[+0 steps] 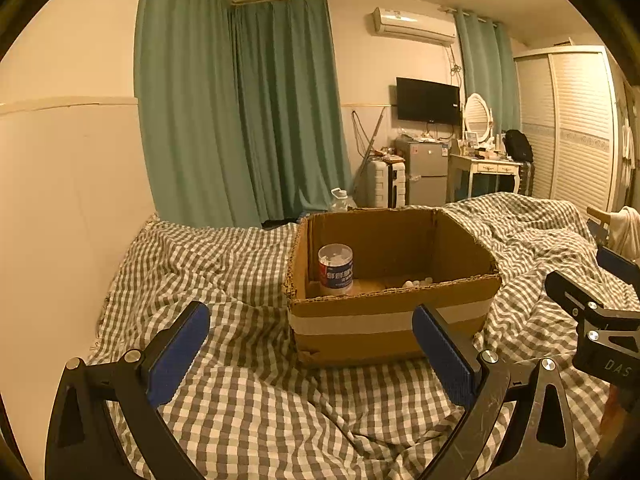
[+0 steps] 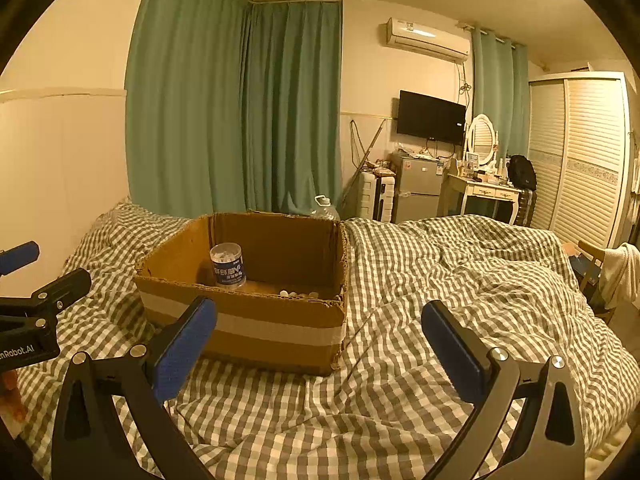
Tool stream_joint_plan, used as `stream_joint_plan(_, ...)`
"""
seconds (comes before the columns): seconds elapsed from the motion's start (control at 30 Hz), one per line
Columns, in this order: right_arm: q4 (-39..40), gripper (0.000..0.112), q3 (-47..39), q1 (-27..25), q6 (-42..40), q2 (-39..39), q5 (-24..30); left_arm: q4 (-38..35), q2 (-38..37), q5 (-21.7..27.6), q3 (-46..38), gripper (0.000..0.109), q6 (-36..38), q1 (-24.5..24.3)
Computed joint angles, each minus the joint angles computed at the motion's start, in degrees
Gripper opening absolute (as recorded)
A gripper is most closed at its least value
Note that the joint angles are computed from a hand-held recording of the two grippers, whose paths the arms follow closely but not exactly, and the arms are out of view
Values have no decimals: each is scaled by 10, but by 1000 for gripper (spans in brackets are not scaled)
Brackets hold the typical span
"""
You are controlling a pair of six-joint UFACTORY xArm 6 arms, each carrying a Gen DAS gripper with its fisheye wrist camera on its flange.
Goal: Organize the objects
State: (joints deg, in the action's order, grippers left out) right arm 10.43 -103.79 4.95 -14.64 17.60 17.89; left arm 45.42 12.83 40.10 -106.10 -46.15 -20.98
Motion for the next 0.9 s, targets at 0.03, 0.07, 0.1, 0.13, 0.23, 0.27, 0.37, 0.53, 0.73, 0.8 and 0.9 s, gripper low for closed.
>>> stream_joint_plan(0.03, 3, 103, 0, 0, -2, 0, 1, -3, -1, -1, 1, 103, 0, 0)
stream_joint_plan(0.07, 3, 103, 1, 0, -1, -1, 1, -3, -2, -2, 3, 103, -2, 1)
stream_joint_plan(0.1, 7, 103, 1, -1, -4, -2, 1, -5, -2, -2, 3, 103, -1, 1)
stream_joint_plan(0.13, 11, 103, 0, -1, -8, -1, 4, -7, -1, -1, 2, 103, -1, 1)
stream_joint_plan(0.23, 7, 103, 1, 0, -4, -2, 2, -2, -1, -2, 2, 103, 0, 1)
stream_joint_plan(0.27, 9, 103, 1, 0, -5, -2, 4, 2, 0, -1, 1, 103, -2, 0)
stream_joint_plan(0.37, 1, 103, -1, 1, 0, 0, 7, 1, 0, 0, 0, 103, -1, 0)
stream_joint_plan(0.53, 2, 103, 3, 3, -4, -2, 8, -4, -1, -3, 2, 103, 1, 0)
stream_joint_plan(0.73, 10, 103, 7, 5, -17, -6, 7, -14, -1, -3, 3, 103, 4, 0)
stream_joint_plan(0.8, 17, 102, 9, 6, -23, -6, 4, -11, -1, -2, 4, 103, 2, -1)
stream_joint_plan(0.9, 9, 103, 11, 6, -17, -7, 3, -11, -2, -2, 5, 103, 2, -1)
